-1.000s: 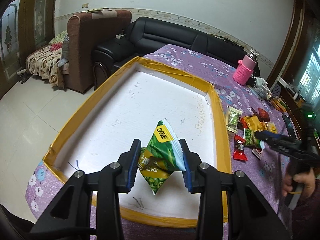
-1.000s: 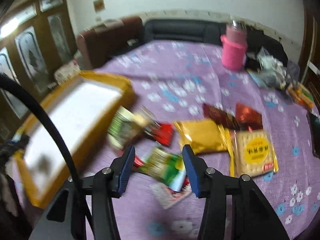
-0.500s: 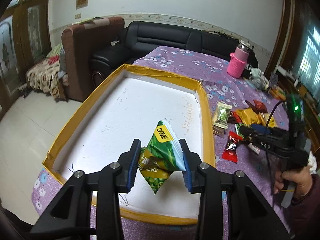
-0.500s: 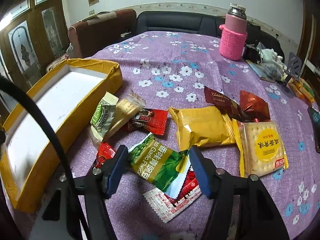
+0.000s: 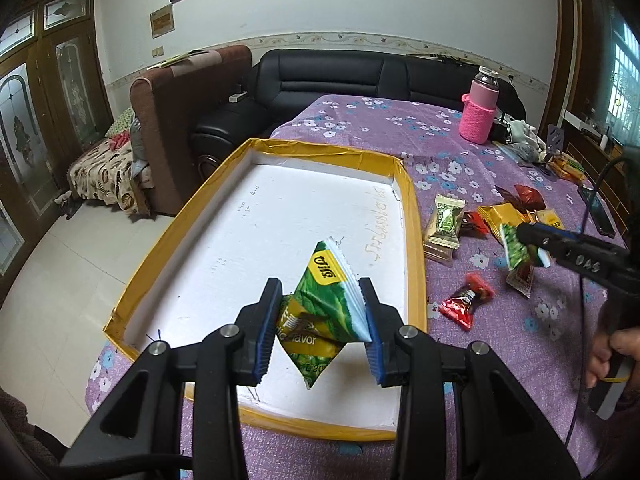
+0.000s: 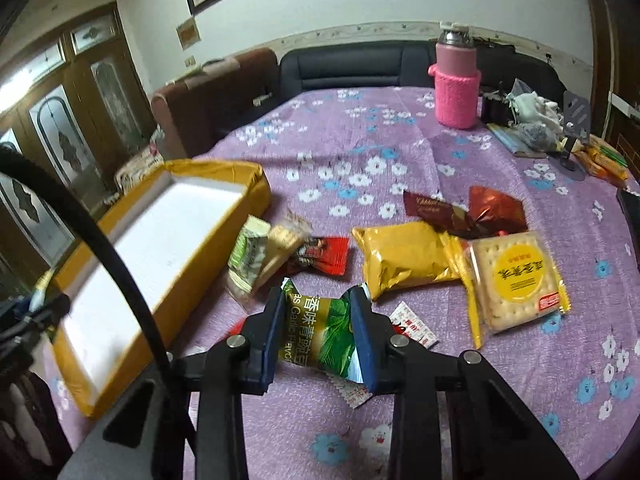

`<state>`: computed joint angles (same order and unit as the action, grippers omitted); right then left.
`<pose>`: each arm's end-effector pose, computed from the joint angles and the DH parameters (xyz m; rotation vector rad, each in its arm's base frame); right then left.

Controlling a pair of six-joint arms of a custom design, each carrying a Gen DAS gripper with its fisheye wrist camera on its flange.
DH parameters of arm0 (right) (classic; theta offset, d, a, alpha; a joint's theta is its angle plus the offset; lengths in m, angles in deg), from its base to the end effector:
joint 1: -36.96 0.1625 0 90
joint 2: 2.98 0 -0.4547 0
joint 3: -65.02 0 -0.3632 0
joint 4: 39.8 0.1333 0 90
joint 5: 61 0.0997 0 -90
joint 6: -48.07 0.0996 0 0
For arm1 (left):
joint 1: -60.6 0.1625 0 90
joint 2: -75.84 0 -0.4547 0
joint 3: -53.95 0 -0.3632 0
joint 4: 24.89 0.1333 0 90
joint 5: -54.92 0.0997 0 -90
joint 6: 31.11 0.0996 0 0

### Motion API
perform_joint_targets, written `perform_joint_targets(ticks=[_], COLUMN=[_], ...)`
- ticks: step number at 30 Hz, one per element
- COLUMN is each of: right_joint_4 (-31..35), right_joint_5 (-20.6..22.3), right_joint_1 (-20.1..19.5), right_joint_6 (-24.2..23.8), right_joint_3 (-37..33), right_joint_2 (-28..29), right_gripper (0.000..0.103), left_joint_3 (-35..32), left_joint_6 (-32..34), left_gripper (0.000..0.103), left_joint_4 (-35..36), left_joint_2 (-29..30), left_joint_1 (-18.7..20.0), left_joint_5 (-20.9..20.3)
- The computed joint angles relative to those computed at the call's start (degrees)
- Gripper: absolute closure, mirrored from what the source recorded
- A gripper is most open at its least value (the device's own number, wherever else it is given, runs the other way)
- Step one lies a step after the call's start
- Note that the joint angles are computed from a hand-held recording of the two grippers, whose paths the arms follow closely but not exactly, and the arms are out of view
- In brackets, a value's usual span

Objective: Organize snacks
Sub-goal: 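Drop the pea bag in the tray with the left tool while the right carries the garlic bag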

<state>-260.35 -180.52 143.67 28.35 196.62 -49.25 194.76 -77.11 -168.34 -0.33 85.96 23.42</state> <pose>0.2174 -0.4313 0.1388 0.5078 -2.3984 0.9977 -0.2246 -0.3479 0.2054 0.4868 2.2031 -0.9120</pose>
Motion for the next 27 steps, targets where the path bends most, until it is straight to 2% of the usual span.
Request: perform_joint_targets(ticks=[17, 27], right_joint_4=[2.3, 8.8], right_joint_5=[4.8, 8.1], right_joint_1=[4.4, 7.0], right_joint_6=[0.5, 1.2], right_joint_3=[0.0, -3.4], right_joint_2=[-0.5, 1.1], right_gripper=[0.071, 0.071], left_joint_3=[0.1, -0.4], left_joint_6=[-2.0, -3.8], left_gripper=[0.063, 0.063], left_joint_4=[1.9, 5.5], left_joint_2=[-0.4, -1.6], left_joint_1=[0.8, 3.0], left_joint_5=[0.6, 3.3])
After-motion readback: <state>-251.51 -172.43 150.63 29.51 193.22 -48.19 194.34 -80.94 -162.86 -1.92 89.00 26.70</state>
